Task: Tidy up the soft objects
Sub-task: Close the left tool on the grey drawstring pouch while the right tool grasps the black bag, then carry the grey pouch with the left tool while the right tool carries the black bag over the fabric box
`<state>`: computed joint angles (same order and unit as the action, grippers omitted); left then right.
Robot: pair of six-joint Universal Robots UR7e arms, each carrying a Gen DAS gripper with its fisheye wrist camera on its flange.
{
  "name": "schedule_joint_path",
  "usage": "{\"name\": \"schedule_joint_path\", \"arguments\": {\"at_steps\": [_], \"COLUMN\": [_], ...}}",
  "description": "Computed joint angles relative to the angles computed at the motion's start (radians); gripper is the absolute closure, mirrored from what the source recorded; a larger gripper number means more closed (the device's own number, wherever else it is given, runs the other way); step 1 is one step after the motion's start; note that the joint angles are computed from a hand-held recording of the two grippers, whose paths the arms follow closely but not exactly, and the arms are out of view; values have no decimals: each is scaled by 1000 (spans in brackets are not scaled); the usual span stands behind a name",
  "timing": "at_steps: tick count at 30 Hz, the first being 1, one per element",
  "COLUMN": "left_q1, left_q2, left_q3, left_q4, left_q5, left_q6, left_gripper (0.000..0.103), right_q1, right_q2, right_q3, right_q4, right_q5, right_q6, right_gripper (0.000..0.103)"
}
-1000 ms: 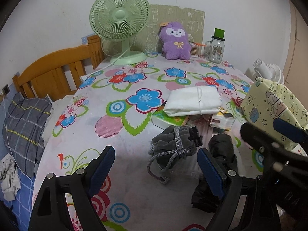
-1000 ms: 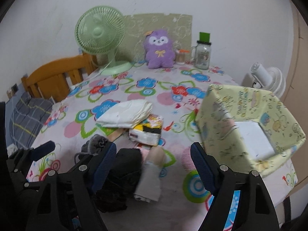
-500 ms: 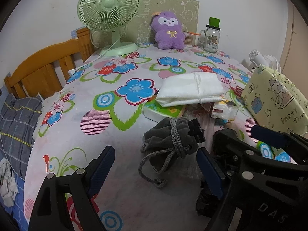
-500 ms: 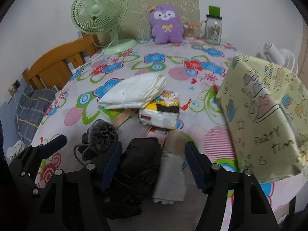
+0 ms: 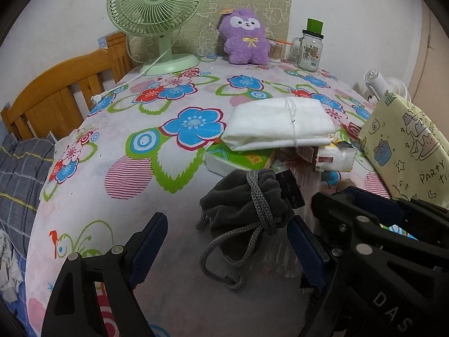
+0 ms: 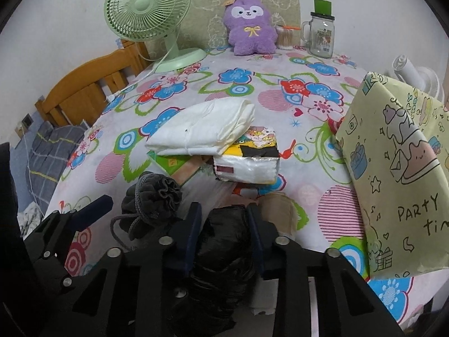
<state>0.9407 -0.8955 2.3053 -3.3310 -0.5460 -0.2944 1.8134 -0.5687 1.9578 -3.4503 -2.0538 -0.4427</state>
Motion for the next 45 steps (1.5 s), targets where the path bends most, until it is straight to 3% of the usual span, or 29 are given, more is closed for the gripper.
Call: {"name": "schedule_joint_path", "arguments": {"at_steps": [3,6,13,22,45], "left_q1": [2,6,-6,-40,-165], "left_q2": [10,5,1,-11,-44], "left_q3": [-6,-3,2,19,11], "left_q4": [-28,-55,-54,-71,11], "left_q5": [-5,-58,-48,-22,67], "left_q6": [27,60,52,50,-5], "left_gripper": [18,41,53,59,61], "right_q1": [-1,0,2,12,44], "right_q2": [1,2,1,-18,-134], "right_q3": [-3,-2,-2,16,84], "right_q4": [-3,-17,-26,-56,-102], "right_q5": [0,1,-3,4,30], "right_q6": [0,-12,-20,-21,-36], "right_gripper": [71,73,75,75,75]}}
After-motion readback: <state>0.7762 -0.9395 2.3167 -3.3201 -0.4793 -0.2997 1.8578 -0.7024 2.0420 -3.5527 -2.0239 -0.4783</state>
